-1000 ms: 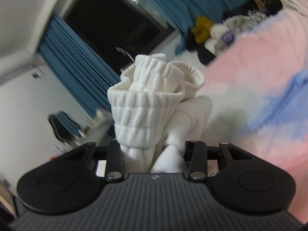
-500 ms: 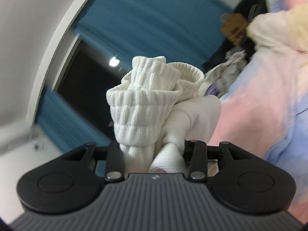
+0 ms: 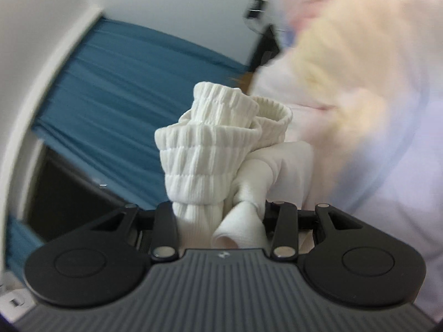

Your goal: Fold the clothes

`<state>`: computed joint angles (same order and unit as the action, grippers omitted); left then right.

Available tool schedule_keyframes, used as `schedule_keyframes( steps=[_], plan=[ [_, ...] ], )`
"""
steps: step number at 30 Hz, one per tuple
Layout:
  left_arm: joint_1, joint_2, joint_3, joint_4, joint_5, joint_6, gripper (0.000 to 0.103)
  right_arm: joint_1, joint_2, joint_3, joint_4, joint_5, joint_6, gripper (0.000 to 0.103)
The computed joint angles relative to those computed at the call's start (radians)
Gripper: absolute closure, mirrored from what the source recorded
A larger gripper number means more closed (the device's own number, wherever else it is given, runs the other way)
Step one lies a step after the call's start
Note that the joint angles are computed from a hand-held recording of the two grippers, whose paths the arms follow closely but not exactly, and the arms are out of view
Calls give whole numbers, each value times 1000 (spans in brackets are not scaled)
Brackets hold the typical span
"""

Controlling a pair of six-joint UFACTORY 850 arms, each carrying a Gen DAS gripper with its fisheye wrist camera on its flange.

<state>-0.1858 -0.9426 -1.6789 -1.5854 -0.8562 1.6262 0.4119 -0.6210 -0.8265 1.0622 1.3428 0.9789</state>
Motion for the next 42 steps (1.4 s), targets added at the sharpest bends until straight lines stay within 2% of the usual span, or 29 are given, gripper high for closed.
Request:
schedule_keyframes(
  steps=[4, 5, 7, 9, 13, 16, 21, 23, 28, 33, 40, 42],
  plan=[
    [-3, -27, -4, 72, 37, 64, 45, -22, 30, 10, 44, -289, -20, 62],
    [-3, -33, -3, 81, 44, 88, 44, -29, 32, 22, 26, -328, 25, 61],
    [-1, -41, -3, 87, 51, 104, 42, -37, 17, 53, -53, -312, 187, 61],
    [1, -43, 0, 85, 53, 102, 41, -41, 10, 67, -91, -295, 247, 61],
    [10, 38, 95, 84, 82, 141, 40, -30, 23, 59, -45, -320, 146, 55],
    [21, 117, 166, 79, 108, 196, 40, -17, 64, 63, 10, -372, 81, 51],
    [57, 245, 295, 37, 94, 362, 37, 45, 162, 67, 212, -442, -253, 51],
    [80, 301, 362, 4, 67, 447, 35, 92, 195, 65, 324, -415, -414, 51],
    [143, 444, 509, -26, 24, 555, 31, 225, 278, 82, 478, -275, -702, 50],
    [230, 593, 640, -73, -50, 669, 24, 342, 322, 68, 535, -175, -859, 51],
    [377, 765, 752, -35, -130, 594, 19, 497, 350, -5, 651, -79, -1082, 51],
    [420, 800, 781, -44, -165, 600, 16, 522, 341, -35, 691, -63, -1157, 51]
  ],
)
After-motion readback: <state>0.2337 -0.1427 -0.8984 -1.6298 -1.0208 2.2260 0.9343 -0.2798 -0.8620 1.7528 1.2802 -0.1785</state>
